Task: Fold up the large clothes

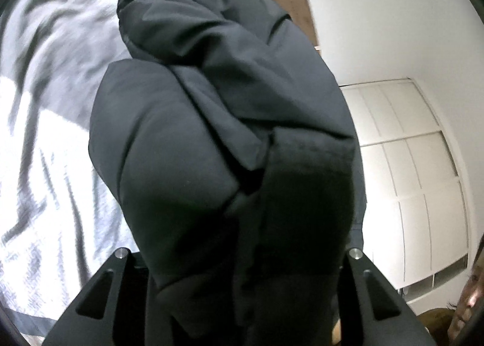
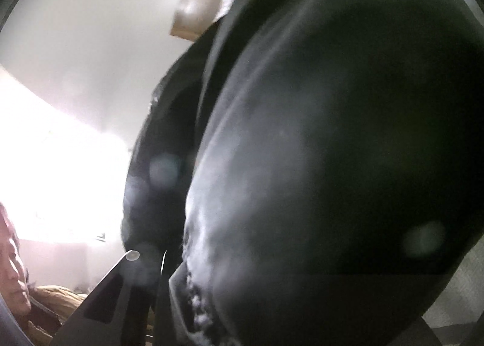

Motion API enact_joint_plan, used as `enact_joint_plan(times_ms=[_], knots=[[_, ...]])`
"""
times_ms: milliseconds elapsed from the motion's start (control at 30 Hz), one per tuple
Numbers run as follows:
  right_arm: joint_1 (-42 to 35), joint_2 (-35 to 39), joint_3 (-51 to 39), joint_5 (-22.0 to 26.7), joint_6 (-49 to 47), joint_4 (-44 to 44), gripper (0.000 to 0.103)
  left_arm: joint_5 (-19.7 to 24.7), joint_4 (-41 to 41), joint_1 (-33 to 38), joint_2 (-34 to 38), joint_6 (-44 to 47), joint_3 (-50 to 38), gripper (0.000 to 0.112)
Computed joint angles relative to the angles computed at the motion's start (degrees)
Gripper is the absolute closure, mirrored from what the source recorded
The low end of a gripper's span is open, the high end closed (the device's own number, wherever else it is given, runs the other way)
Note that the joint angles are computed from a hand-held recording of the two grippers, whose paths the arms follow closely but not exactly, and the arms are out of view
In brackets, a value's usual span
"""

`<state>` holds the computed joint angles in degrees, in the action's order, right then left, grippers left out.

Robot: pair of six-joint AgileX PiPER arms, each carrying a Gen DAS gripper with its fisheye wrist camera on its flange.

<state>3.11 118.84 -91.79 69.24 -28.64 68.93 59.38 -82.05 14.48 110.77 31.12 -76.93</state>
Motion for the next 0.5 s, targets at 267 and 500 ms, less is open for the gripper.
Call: enact_joint_plan(times_ms=[267, 500], knots=[[5.9, -1.4, -7.3, -2.1, 4.1, 1.6, 0.076, 0.6, 3.6, -0.5, -1.9, -5.3, -9.2, 0.081], [10.9, -3.2, -11.1, -5.1, 9.1, 1.8, 0.076, 6.1, 5.0, 6.4, -8.2, -4.7, -4.8, 0.081]])
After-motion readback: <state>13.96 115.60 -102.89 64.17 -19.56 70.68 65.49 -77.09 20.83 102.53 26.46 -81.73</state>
